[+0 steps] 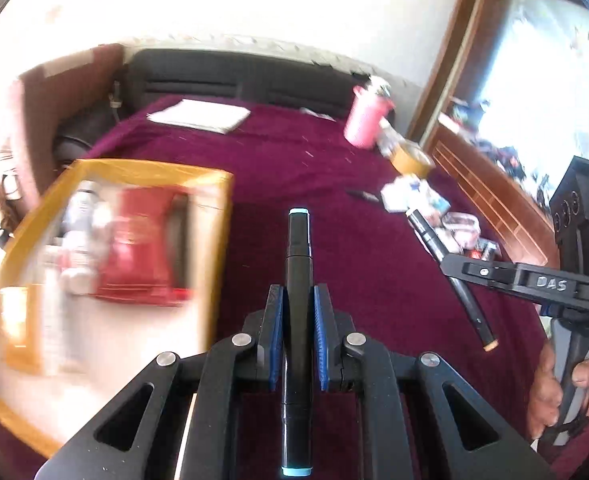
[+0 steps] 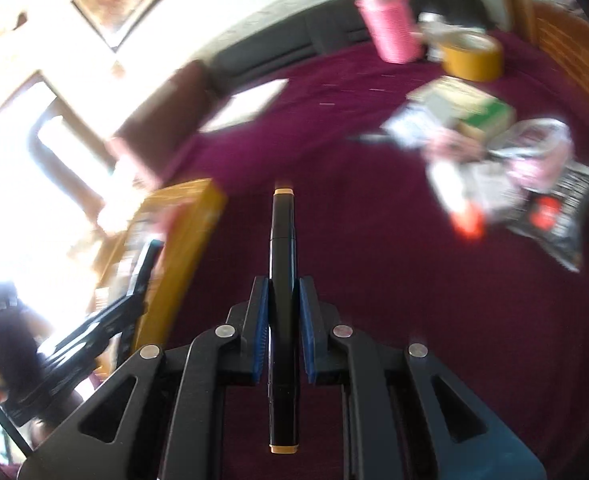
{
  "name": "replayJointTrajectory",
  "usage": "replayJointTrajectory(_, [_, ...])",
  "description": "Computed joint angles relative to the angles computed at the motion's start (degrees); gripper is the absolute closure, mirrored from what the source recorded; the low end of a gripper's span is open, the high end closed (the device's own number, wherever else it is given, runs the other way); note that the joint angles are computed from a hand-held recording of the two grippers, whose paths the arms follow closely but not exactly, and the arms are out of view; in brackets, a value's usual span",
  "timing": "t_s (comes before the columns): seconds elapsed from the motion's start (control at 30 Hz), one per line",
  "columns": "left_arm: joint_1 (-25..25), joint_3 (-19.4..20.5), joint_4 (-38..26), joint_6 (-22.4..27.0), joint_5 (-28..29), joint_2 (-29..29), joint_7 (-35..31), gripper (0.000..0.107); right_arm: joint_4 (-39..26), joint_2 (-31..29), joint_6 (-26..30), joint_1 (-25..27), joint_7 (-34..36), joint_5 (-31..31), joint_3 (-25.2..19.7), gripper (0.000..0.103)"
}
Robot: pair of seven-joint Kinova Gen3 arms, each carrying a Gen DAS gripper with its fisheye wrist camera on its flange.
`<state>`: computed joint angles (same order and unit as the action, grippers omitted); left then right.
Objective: Organize objects
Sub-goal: 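Carry both black markers into the tray and release them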
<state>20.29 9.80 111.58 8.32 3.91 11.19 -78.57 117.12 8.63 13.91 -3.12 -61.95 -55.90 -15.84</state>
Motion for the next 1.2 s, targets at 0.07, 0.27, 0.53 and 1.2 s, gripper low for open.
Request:
replayJointTrajectory(0.07, [-2.1, -0.5, 1.4, 0.0, 0.3, -1.8, -0.5, 0.096, -2.9, 1.2, 2.4, -0.5, 1.4, -1.8, -1.6, 0.09])
replayJointTrajectory(0.27, [-7.0, -2.4, -1.7, 6.7, -0.5, 1.0, -2.3, 0.096, -16.2, 11.7, 10.2, -6.6, -6.4, 3.2, -3.2, 0.09])
replayJointTrajectory(0.53, [-15.6, 1.4, -2.3, 11.0, 7.5, 6.1, -9.9, 0.096, -32.0, 23.5, 17.7, -27.7, -25.0, 17.5, 12.8, 0.09])
replayJointTrajectory(1.2, [-38.0, 16.7, 6.5, 8.1, 43.4, 0.6, -44.2, 0.061, -36.0, 29.2, 13.4, -17.7, -36.3, 31.8, -4.6, 0.086])
